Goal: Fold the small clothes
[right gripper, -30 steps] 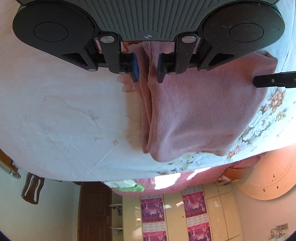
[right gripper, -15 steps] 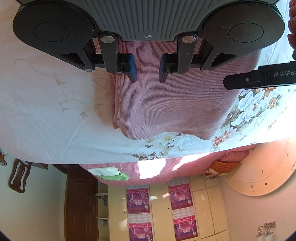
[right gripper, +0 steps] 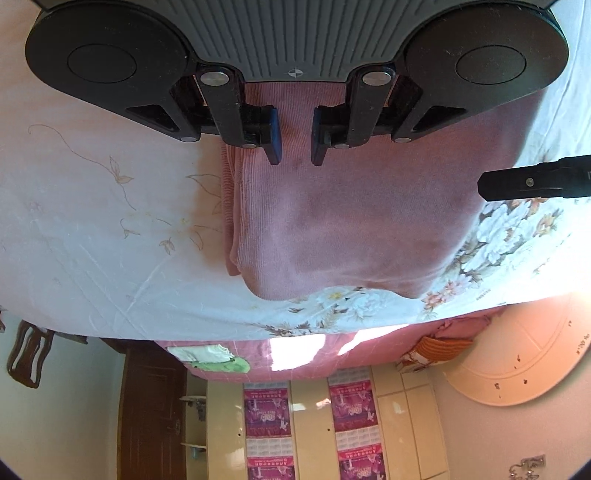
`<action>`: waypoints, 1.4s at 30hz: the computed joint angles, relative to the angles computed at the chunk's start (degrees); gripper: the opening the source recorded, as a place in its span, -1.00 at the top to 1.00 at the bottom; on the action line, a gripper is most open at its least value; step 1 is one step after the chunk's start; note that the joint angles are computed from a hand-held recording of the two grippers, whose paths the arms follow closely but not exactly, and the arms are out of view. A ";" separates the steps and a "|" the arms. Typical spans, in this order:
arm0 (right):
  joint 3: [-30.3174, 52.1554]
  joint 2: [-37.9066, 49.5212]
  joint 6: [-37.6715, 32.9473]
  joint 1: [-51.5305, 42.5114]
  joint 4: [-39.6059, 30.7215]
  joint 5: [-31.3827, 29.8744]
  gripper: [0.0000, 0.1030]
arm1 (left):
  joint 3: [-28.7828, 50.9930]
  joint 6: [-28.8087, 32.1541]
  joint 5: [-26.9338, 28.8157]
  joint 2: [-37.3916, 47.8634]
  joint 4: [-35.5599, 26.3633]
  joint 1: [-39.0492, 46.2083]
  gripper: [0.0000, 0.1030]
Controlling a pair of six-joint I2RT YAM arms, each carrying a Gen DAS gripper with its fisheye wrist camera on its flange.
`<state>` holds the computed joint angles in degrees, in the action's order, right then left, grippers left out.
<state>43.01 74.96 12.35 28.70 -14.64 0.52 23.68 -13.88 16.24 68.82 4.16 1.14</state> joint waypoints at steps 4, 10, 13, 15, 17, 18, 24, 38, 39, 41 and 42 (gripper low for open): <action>-2.96 -4.13 2.61 2.93 -2.48 1.09 0.69 | -3.72 -0.27 0.79 -3.65 -2.26 0.13 -0.20; -6.85 -5.79 4.05 5.00 -4.14 7.53 0.70 | -4.77 -0.34 -0.09 1.41 -0.86 -2.55 -0.21; -7.18 -6.77 5.86 4.13 -5.03 6.96 0.70 | -4.47 -1.08 -0.61 1.92 -1.22 -3.12 -0.21; -6.32 -7.79 7.22 5.27 -6.97 8.13 0.70 | -3.84 -0.95 -1.53 0.21 -3.71 -3.77 -0.21; -5.85 -9.73 8.46 6.87 -8.88 9.20 0.69 | -3.45 -0.68 -1.81 -1.44 -5.76 -3.69 -0.21; -5.57 -10.44 9.00 7.51 -9.68 9.62 0.69 | -3.23 -0.22 -2.34 -2.50 -6.93 -3.76 -0.22; -3.12 -14.28 11.53 10.99 -14.97 12.52 0.69 | -2.42 1.58 -2.84 -8.53 -11.64 -3.11 -0.32; 1.83 -7.04 3.27 3.47 -6.67 5.27 -0.29 | 5.74 -1.33 -9.02 -0.51 -9.75 -5.14 -0.45; 2.49 -5.39 2.65 2.40 -5.75 4.15 -0.29 | 6.76 -2.10 -9.39 1.51 -8.84 -5.08 -0.45; 3.73 -1.79 1.12 0.12 -3.01 1.84 -0.29 | 8.17 -3.04 -10.30 4.61 -7.13 -5.34 -0.45; 4.44 -0.18 0.38 -0.66 -2.04 0.99 -0.29 | 9.02 -3.40 -10.93 6.45 -6.34 -5.51 -0.45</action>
<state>47.45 74.77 12.73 28.04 -16.68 1.51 32.70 -17.28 5.32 75.27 -2.18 -4.37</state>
